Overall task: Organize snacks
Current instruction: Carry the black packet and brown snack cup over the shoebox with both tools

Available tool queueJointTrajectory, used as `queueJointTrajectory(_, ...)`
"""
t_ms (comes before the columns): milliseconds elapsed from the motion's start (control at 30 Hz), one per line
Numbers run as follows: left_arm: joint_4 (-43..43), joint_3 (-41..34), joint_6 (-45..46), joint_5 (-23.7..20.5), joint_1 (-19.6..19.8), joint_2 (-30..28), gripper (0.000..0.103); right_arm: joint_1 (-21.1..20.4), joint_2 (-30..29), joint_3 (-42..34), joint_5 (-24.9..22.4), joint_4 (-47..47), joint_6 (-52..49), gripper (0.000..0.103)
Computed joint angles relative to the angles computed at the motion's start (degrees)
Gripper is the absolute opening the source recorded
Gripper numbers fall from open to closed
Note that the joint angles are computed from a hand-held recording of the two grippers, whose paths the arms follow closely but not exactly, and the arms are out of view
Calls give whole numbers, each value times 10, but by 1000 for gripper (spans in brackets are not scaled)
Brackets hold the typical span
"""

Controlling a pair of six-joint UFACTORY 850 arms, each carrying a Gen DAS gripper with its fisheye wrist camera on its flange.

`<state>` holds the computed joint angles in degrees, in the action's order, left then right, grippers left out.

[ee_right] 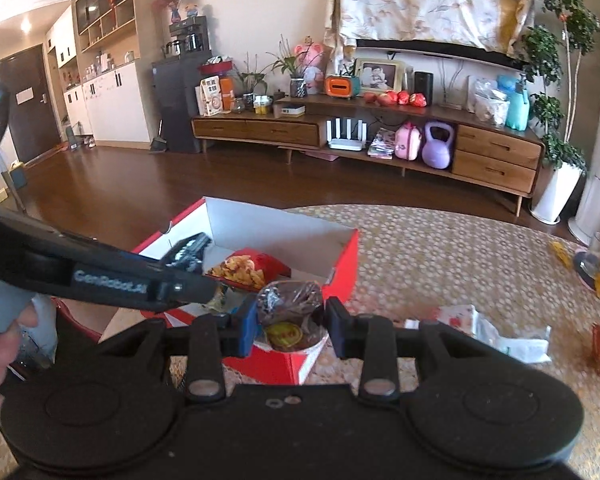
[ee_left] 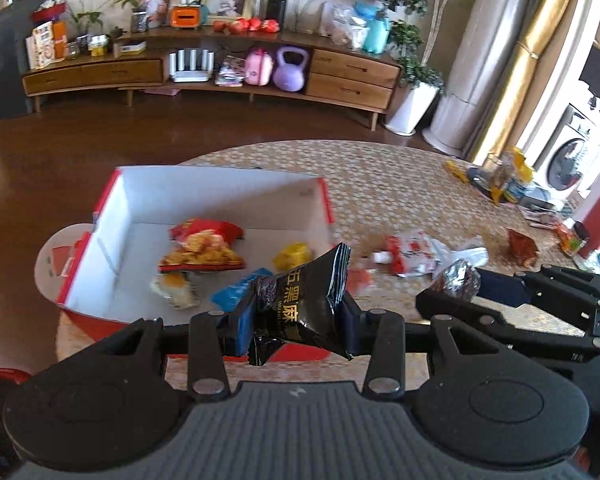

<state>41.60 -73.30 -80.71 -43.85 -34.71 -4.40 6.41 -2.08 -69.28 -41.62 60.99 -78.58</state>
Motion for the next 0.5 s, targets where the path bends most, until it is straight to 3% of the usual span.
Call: queueJointTrajectory(500, -14, 34, 40, -27, 94, -9, 41, 82, -73, -51, 65, -94, 91, 34)
